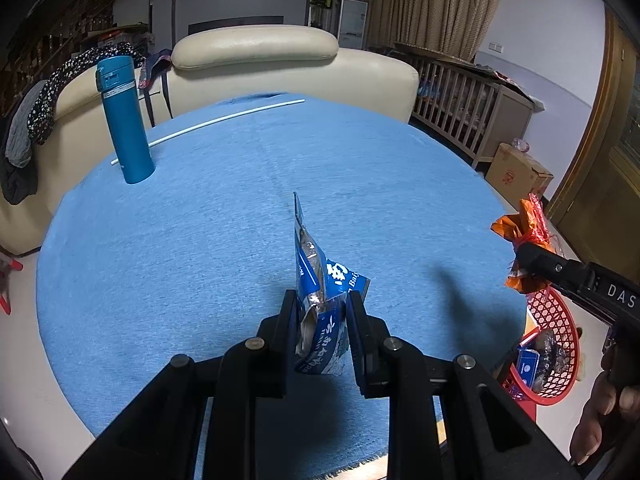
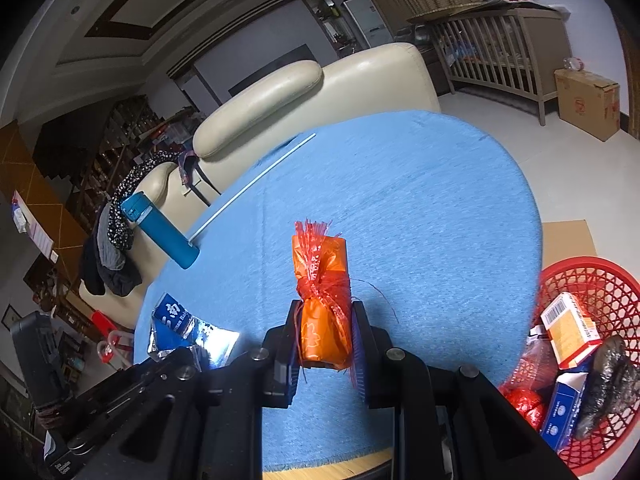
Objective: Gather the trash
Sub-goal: 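Carry the orange and blue-and-white wrappers over the red wastebasket with both tools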
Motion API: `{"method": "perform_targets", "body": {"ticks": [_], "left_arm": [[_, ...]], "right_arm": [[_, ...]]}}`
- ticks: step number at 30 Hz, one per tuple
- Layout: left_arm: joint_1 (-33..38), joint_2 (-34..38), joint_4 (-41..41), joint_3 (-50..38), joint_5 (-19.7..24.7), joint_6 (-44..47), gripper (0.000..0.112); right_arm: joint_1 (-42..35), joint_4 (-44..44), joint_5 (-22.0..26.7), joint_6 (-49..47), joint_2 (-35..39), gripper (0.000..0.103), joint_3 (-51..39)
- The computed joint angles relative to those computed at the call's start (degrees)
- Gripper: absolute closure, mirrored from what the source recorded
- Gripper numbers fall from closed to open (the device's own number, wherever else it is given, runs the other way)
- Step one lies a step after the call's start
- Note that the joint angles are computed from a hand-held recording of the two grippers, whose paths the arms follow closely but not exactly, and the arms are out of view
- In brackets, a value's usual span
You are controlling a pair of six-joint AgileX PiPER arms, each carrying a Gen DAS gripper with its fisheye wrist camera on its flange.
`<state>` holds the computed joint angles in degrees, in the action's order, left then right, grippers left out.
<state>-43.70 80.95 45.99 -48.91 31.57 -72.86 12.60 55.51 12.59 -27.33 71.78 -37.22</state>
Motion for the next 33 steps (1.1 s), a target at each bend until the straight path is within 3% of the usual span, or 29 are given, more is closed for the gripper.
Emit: {"method": "perform_targets", "body": {"ticks": [14, 19, 27, 33], "left_arm": [[-4.1, 2.2, 0.5, -2.8, 1.8, 0.8, 0.088], [-6.1, 3.6, 0.8, -4.5, 2.5, 1.2, 0.088], [-9.6, 6.2, 0.5, -7.5, 3.8, 2.9, 0.088], [-11.6, 9.0, -0.9, -11.0, 4.5, 5.7, 0.088]], "right_arm": [[-9.0, 5.6, 4.4, -7.0, -7.0, 0.079, 5.5], [-15.5, 7.8, 7.9, -10.9, -9.7, 0.079, 7.5], [-33.8, 12.1, 18.5, -21.4, -13.2, 0.079, 11.7], [-47.9, 14.4, 25.9, -30.1, -11.6, 0.079, 13.7]]}}
